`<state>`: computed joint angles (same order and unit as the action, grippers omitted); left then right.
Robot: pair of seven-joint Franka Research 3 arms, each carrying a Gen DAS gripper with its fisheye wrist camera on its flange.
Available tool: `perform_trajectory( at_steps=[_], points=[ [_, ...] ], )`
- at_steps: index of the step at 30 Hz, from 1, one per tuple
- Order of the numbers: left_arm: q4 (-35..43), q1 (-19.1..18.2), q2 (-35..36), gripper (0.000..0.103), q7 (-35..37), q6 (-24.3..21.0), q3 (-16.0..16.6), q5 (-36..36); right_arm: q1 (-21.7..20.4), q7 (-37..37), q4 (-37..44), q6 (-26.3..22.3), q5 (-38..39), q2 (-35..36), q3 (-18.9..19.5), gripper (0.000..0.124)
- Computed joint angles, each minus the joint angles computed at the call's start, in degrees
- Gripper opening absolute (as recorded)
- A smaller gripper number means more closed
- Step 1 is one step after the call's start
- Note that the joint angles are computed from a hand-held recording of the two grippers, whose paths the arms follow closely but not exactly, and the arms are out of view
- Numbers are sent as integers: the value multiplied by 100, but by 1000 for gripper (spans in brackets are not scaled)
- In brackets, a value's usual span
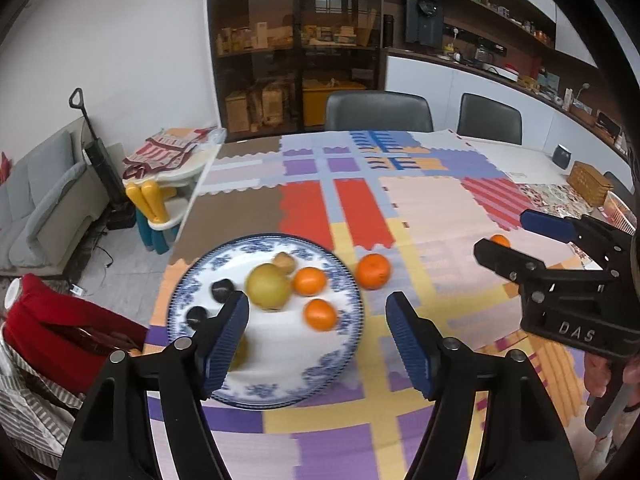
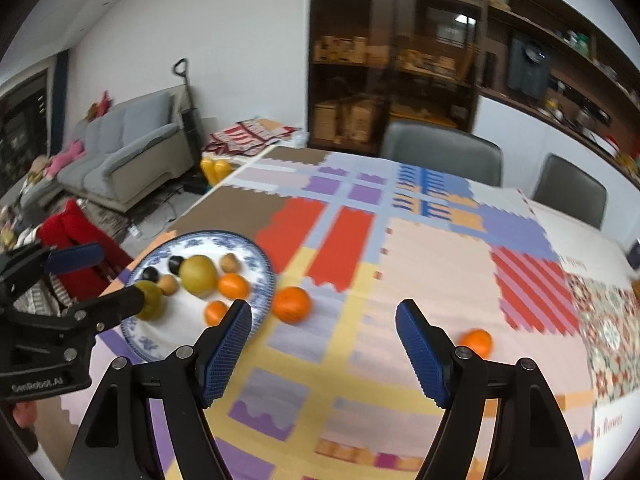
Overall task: Organize fruits
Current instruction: 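Lift both open tools off the plate toward the two loose mandarin oranges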
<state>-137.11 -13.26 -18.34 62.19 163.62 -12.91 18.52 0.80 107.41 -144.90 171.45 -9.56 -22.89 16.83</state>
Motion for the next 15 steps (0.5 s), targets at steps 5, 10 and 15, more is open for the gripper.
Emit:
perform_trajectory(
  at_steps=[5, 10, 15],
  points=[
    [104, 139, 134, 72, -584, 62, -331, 333, -421, 298, -284, -54, -68, -357, 89, 75],
    [244, 220, 400, 72, -1306, 226, -518, 700, -923, 591, -500, -29, -233, -587, 267, 75],
    [453, 503, 686, 72, -2467, 276, -813, 1736, -1365, 926, -642, 26, -343, -656, 427, 75]
  ],
)
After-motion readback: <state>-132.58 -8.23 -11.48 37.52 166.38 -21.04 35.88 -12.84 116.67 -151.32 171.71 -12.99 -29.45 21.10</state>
